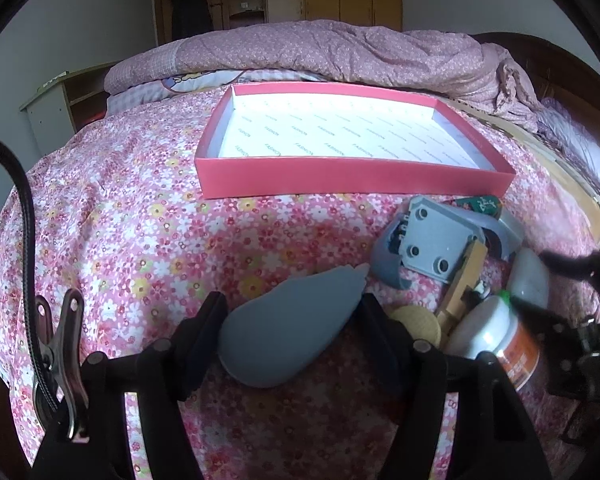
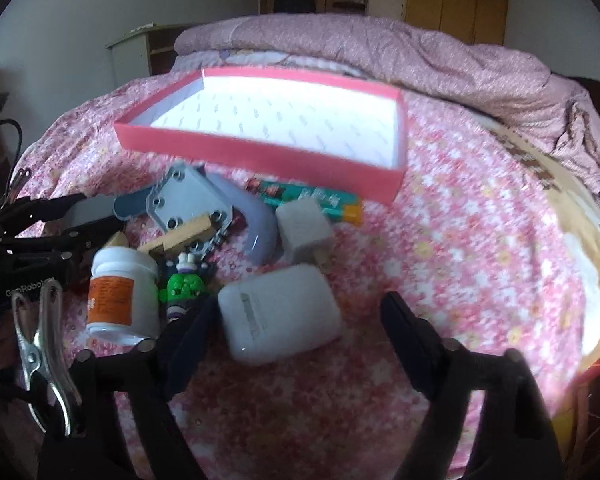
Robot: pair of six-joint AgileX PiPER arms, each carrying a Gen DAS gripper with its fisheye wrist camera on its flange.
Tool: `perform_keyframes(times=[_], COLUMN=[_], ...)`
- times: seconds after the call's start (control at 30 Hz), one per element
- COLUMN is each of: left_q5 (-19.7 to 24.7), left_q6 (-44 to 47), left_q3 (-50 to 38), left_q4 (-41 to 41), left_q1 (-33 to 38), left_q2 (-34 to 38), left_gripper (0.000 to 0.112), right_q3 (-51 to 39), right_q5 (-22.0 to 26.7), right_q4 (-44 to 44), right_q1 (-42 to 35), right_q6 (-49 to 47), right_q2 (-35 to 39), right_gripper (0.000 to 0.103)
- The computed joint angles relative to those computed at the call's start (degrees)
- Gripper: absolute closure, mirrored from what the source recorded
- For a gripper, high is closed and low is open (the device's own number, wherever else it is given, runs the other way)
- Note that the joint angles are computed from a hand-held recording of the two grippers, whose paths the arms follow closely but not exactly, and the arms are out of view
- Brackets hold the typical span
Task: Organize rigid objects
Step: 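Grasp the white earbud case with the right gripper while the left gripper holds the sponge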
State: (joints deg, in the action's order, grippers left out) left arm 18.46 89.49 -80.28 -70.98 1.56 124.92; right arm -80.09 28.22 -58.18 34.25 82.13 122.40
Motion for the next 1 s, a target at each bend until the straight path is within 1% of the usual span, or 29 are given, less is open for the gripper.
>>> perform_keyframes(times=[0.07, 0.1, 0.13, 0.17, 0.33, 0.5, 0.7, 1.0], left_q5=[0.3, 0.2, 0.2, 0.2, 2.1, 4.7, 4.9, 6.0], left_q6=[0.2, 0.3, 0.1, 0.2, 1.5, -0.9, 1.6, 3.8], left_q3=[0.0, 0.1, 0.3, 0.6, 2.3, 3.2, 5.1, 6.8], left_q4=[-0.2, -0.2, 0.0, -0.1, -0.8, 0.1, -2.9, -5.6], left_q1=[0.1, 0.1, 0.1, 0.1, 1.5, 2.9, 3.6, 4.3], left_q2=[0.0, 0.0, -0.2, -0.4, -1.5, -2.9, -5.1, -7.8], left_gripper=[0.041, 0.041, 0.042, 0.042, 0.042, 0.042, 0.042, 0.042], right_q3=[1.1, 1.5, 1.8, 1.9, 4.5, 6.4, 7.7, 8.5], right_q5=[-0.7, -0.8, -0.6, -0.2, -1.5, -2.4, -3.0, -2.5], right_q4=[-3.4, -4.3, -5.0, -5.3, -7.6, -9.1, -9.9, -11.1], right_q1=[0.1, 0.2, 0.4, 0.6, 0.8, 1.1, 1.7, 3.0], right_q6=[3.9, 4.8, 5.7, 6.2, 10.3, 12.6, 14.0, 15.7], right_q2=[-0.3, -0.5, -0.7, -0.9, -2.4, -4.0, -5.4, -7.0], right_gripper=[0.025, 0.03, 0.041, 0.044, 0.044, 0.045, 0.045, 0.045])
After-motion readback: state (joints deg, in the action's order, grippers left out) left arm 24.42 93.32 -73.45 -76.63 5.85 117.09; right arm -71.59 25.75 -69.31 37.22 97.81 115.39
